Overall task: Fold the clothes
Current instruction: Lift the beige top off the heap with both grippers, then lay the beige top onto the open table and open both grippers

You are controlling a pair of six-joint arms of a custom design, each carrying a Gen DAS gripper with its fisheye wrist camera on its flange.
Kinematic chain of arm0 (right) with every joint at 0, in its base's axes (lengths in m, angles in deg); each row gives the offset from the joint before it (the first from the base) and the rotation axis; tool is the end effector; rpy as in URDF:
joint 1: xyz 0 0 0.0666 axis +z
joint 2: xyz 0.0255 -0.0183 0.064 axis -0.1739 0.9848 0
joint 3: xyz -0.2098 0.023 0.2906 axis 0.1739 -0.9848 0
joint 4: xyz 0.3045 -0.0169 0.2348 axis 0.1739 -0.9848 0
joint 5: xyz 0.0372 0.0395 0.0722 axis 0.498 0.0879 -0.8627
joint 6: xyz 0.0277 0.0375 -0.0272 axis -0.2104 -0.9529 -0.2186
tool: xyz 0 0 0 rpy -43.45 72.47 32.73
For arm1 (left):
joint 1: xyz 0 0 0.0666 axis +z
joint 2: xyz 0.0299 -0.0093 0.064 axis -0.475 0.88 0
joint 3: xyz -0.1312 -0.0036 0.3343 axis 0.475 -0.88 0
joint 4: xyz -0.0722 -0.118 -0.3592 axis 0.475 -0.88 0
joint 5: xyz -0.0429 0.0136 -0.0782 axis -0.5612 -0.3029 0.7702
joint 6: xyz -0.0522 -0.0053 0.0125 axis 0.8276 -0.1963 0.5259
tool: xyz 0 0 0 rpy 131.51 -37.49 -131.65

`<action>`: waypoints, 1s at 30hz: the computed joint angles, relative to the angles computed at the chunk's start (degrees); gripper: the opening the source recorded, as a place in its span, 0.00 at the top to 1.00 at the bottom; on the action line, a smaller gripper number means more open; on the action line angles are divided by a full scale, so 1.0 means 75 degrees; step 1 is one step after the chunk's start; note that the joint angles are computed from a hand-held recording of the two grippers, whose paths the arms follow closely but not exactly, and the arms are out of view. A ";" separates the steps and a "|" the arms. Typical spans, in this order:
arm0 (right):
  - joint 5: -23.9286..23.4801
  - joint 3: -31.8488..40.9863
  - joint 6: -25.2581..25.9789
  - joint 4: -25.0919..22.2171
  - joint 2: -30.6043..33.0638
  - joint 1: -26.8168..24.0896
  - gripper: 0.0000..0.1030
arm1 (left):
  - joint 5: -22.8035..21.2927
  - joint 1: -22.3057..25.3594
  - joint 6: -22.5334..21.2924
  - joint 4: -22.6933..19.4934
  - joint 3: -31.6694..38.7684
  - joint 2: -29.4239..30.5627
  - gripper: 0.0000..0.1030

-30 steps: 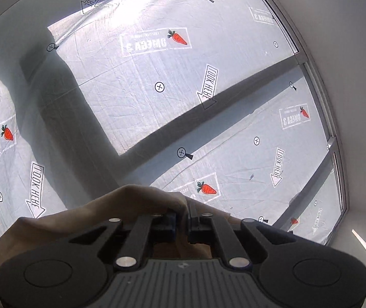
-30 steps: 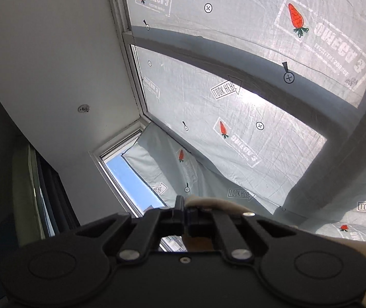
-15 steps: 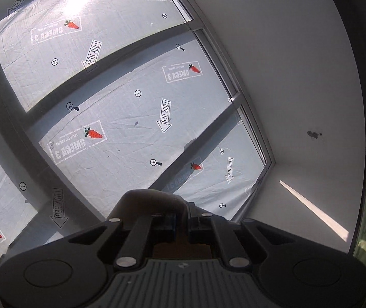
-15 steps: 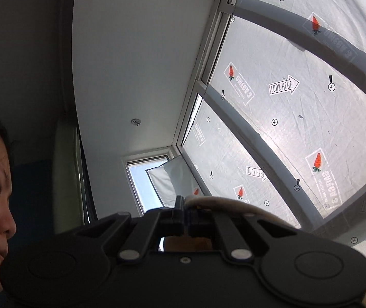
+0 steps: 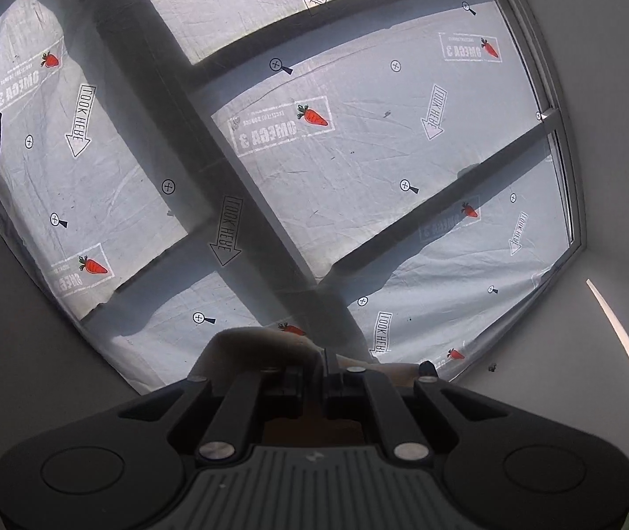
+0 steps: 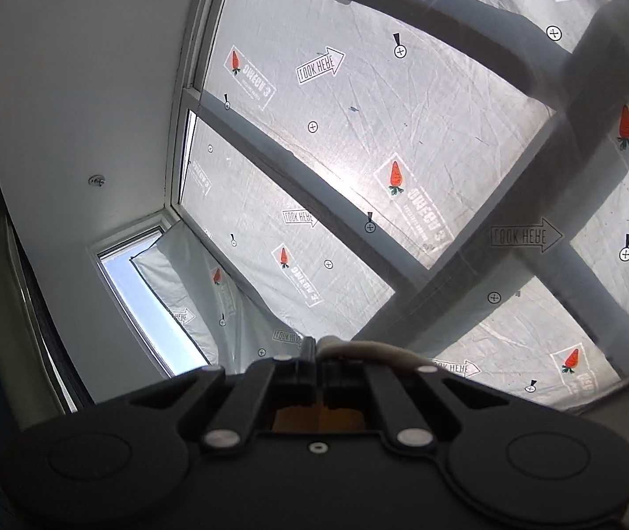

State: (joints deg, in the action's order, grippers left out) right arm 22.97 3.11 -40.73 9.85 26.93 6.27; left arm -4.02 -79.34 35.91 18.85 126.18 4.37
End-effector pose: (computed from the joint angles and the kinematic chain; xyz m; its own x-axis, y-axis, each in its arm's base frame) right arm 0.4121 0.1444 0.6045 -0.5317 0.4949 -0.6873 -0.6799 0.2346 0.6948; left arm 0.2691 -0.2976 0.5608 -0.1758 -0.8031 -0.5693 0.1264 0.5551 -0.8221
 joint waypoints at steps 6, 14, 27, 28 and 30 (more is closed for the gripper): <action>0.0903 0.3993 0.2125 -0.3273 0.3674 0.0820 0.77 | 0.1673 0.2660 0.0430 -0.1056 0.0603 0.1384 0.62; 0.2839 0.4002 0.3106 -0.5602 0.5008 0.1227 0.51 | 0.3742 0.4116 0.1325 -0.2057 -0.0266 0.2225 0.38; 0.6254 -0.1834 0.5006 -0.5090 0.1625 0.0466 0.51 | 0.3528 0.2667 0.2119 -0.4290 -0.1795 0.1821 0.31; 0.6215 -0.2043 0.5151 -0.5136 0.1486 0.0332 0.51 | 0.3408 0.2490 0.2260 -0.4421 -0.1827 0.1789 0.31; 0.6014 -0.2452 0.5296 -0.5175 0.1243 0.0076 0.52 | 0.3309 0.2195 0.2602 -0.4537 -0.1876 0.1781 0.31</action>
